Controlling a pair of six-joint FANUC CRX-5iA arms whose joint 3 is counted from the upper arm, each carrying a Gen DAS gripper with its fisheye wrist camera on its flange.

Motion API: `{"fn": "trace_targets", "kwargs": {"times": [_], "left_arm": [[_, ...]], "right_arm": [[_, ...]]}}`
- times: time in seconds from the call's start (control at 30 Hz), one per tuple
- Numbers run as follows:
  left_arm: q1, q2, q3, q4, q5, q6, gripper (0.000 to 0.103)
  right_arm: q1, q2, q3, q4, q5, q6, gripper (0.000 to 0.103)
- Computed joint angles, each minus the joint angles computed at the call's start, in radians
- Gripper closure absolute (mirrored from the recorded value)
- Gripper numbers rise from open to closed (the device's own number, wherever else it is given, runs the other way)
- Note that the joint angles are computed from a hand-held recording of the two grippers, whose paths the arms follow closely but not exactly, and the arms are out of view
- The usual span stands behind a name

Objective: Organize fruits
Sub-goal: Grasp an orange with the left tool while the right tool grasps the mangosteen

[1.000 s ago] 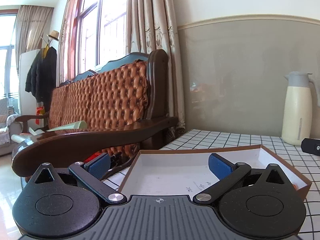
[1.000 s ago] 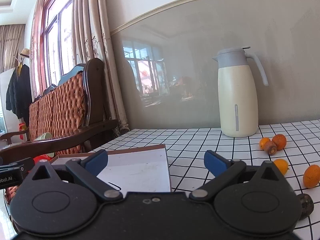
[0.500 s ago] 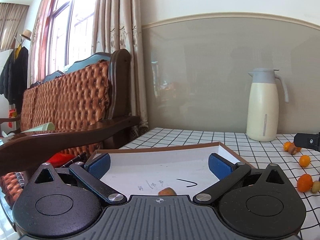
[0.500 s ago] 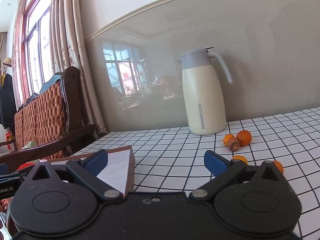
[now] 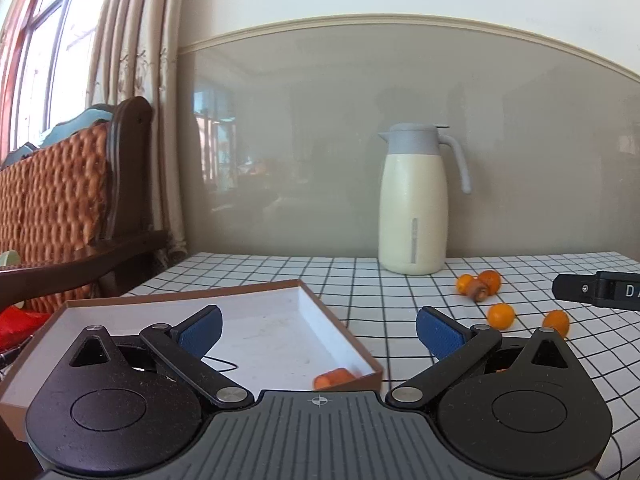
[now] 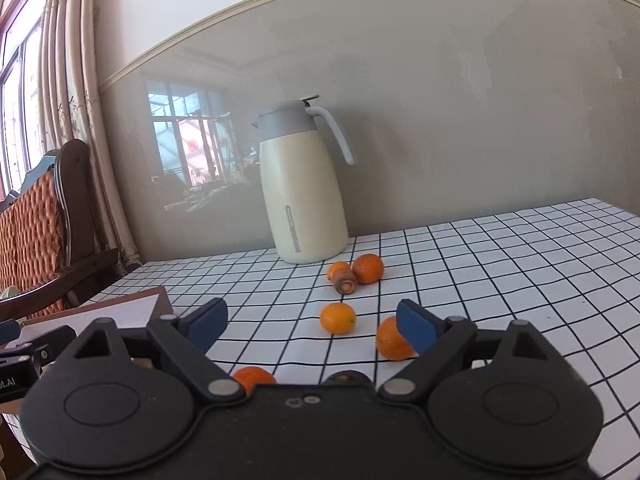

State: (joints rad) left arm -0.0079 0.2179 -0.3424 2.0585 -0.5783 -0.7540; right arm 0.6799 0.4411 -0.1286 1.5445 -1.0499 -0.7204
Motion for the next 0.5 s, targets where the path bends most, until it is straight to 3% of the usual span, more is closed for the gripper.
{"fn": "trace_targets", "kwargs": {"times": [0.17,0.27,0.37,0.5], "left_arm": [[-0.019,-0.009,-0.02,-0.071,-0.029,0.029,0.0],[-0.032,-0.014,-0.03,-0.115,-0.036,0.05,0.0],[-0.039,-0.013,-0.031,-0.173,-0.037,0.087,0.012],[-0.035,0.002,-0.015,-0.263,-0.037,0.184,0.018]], "right_arm": [[0.005,-0.032,-0.036,-0.062,-0.008,0.0,0.03],[0.009,-0.041,-0.045,-0.094,-0.008,0.025,0.04],[0.008,-0.049,-0.054,-0.115,0.013,0.037,0.048],[0.004,-0.054,-0.06,-0.127,0.047,0.056,0.055]]}}
